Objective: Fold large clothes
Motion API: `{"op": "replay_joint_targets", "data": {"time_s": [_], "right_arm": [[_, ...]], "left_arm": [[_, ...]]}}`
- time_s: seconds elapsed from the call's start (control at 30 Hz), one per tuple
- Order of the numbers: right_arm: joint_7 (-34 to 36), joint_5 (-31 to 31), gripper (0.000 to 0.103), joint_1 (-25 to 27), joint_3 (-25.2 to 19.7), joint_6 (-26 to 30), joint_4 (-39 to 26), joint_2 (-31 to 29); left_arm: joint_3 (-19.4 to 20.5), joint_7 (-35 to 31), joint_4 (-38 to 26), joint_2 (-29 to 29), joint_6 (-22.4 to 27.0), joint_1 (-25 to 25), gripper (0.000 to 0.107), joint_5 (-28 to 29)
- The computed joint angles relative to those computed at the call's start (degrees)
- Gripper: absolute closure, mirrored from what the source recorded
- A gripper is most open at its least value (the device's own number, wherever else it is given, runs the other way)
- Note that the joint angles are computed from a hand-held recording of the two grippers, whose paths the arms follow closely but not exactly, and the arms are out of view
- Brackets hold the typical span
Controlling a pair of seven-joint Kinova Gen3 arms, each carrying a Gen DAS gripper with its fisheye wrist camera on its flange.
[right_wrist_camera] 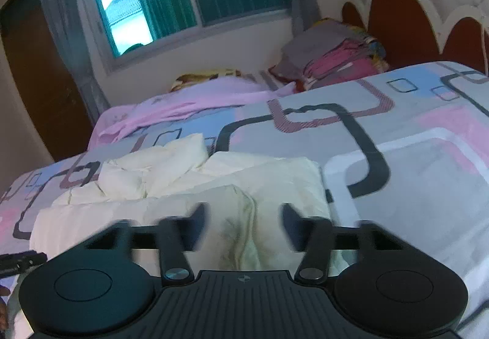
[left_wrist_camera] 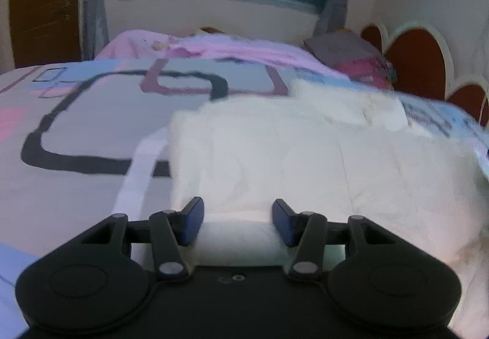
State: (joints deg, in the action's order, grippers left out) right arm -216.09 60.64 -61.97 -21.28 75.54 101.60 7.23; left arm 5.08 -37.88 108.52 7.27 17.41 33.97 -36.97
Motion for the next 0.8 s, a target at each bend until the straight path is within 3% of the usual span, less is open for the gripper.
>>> {"op": "replay_joint_targets", "data": {"time_s": [0.1, 0.17, 0.23, 0.3, 0.4, 0.47, 0.53, 0.6, 0.63, 0.67, 0.7, 0.8], "right_arm": [[1.46, 0.52, 0.068, 1.79, 1.00, -3.87, 0.45, 0.08], [2.65, 0.46, 0.073, 2.12, 2.98, -6.84, 0.22, 0.71], [6.95, -0.75, 0.073, 4.40, 2.83, -8.40, -1.83, 2.15], [11.61, -3.42, 0.073, 8.74, 0.57, -8.92, -3.95, 4.72], [17.73, -7.63, 0.074, 7.97, 4.15, -11.18, -4.77, 6.64], [19.71, -7.61, 0.074, 6.46, 5.34, -10.11, -5.64, 8.08], [20.31, -8.01, 0.073, 6.88, 4.39, -8.49, -6.50, 8.40], [19.50, -8.06, 0.073, 3.23, 6.69, -4.23, -8.19, 8.35], [18.13, -6.97, 0.064, 0.58, 8.04, -1.90, -8.25, 8.14], [15.83, -5.45, 0.035, -2.08, 8.84, 0.43, -7.83, 7.67], [13.50, -4.16, 0.025, -4.19, 8.57, 1.96, -7.01, 6.58], [7.63, -2.84, 0.024, -5.61, 4.11, 4.25, -5.03, 4.27]], "left_arm": [[-5.71, 1.48, -1.48, 0.38, -0.89, 4.74, 0.058, -0.70], [-5.79, -0.44, -3.70, 2.00, -1.35, 4.52, 0.058, 0.79], [-2.03, -3.39, -6.86, 4.31, -0.08, 1.37, 0.050, 1.11], [2.35, -4.96, -10.81, 7.32, 3.97, -1.81, 0.028, 0.29], [10.26, -7.57, -13.13, 11.04, 5.99, -9.59, 0.030, 2.29], [14.38, -5.60, -12.24, 11.58, 5.09, -13.60, 0.030, -0.33], [15.58, -1.44, -11.88, 11.56, 5.92, -14.07, 0.030, -4.69], [12.55, 3.22, -11.58, 10.13, 8.21, -10.58, 0.031, -8.25], [9.90, 5.55, -10.29, 8.41, 8.30, -7.95, 0.030, -10.18], [7.26, 7.88, -8.64, 6.62, 7.48, -5.32, 0.030, -11.93], [4.65, 10.21, -6.29, 4.41, 5.72, -2.72, 0.030, -13.82], [-1.83, 17.20, 0.66, -2.14, 1.72, 5.23, 0.031, -19.89]]}}
